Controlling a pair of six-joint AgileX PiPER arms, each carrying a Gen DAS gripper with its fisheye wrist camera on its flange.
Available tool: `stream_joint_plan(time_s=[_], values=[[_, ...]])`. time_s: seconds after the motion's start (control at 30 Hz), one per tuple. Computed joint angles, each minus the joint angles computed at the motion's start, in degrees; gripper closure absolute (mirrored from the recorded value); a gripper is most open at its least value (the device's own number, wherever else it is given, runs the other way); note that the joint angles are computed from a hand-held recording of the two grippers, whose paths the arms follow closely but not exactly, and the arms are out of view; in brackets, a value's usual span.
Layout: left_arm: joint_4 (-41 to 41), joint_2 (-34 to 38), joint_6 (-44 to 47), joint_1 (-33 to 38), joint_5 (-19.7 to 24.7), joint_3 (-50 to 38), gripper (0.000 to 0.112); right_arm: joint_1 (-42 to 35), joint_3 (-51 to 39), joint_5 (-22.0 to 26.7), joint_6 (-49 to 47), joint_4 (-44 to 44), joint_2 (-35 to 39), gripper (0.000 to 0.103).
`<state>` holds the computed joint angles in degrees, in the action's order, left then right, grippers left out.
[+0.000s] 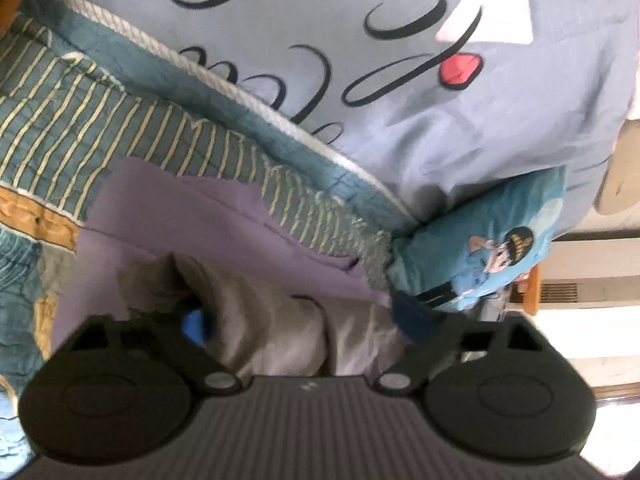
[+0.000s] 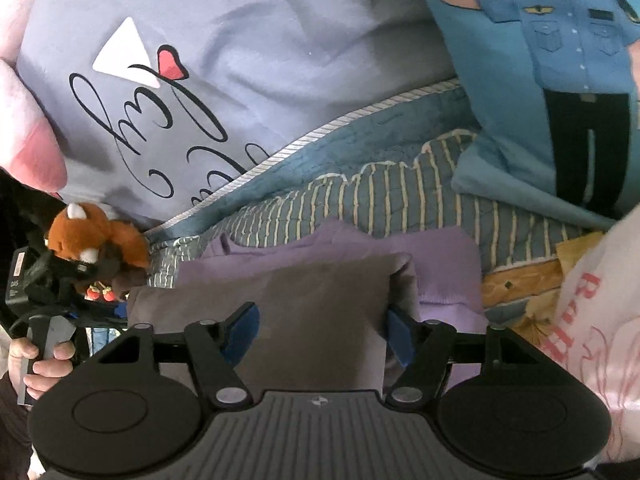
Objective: Fold clothes
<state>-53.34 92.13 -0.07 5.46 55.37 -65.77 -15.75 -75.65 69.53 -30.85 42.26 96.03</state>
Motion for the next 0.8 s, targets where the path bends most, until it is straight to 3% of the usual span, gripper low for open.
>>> stream_joint_plan(time_s=[0.07, 0.1, 0.13, 0.23, 0.4, 0.8], values=[[1.68, 0.65, -1.7, -0.45, 0.29, -0.03, 0.056, 0.8, -0.7, -0.57, 0.36, -0.99, 0.63, 0.067], [2.61, 0.91, -2.41, -0.56, 0.56, -0.13, 0.064, 0.87, -0.99, -0.55, 0.42, -1.1, 0.95, 0.076], [3.76, 0.9, -3.03, -0.51, 0.87, -0.05, 0.077, 0.99, -1.34, -0.34, 0.44, -1.33, 1.29, 0.091], [3.42, 0.32, -2.42, 0.62, 0.91, 1.62, 0.095, 1.28, -1.49, -0.66, 0.14, -1.86, 1.33, 0.095], [5.0, -1.06, -3.91, 0.0, -0.29, 2.39, 0.101, 1.38, 0.55, -3.24, 0.44, -2.3, -1.47, 0.097], [23.77, -3.07, -14.2, -3.9, 0.18, -3.92, 0.105, 0.64, 3.93, -5.81, 6.5, -9.04, -7.03, 0.101]])
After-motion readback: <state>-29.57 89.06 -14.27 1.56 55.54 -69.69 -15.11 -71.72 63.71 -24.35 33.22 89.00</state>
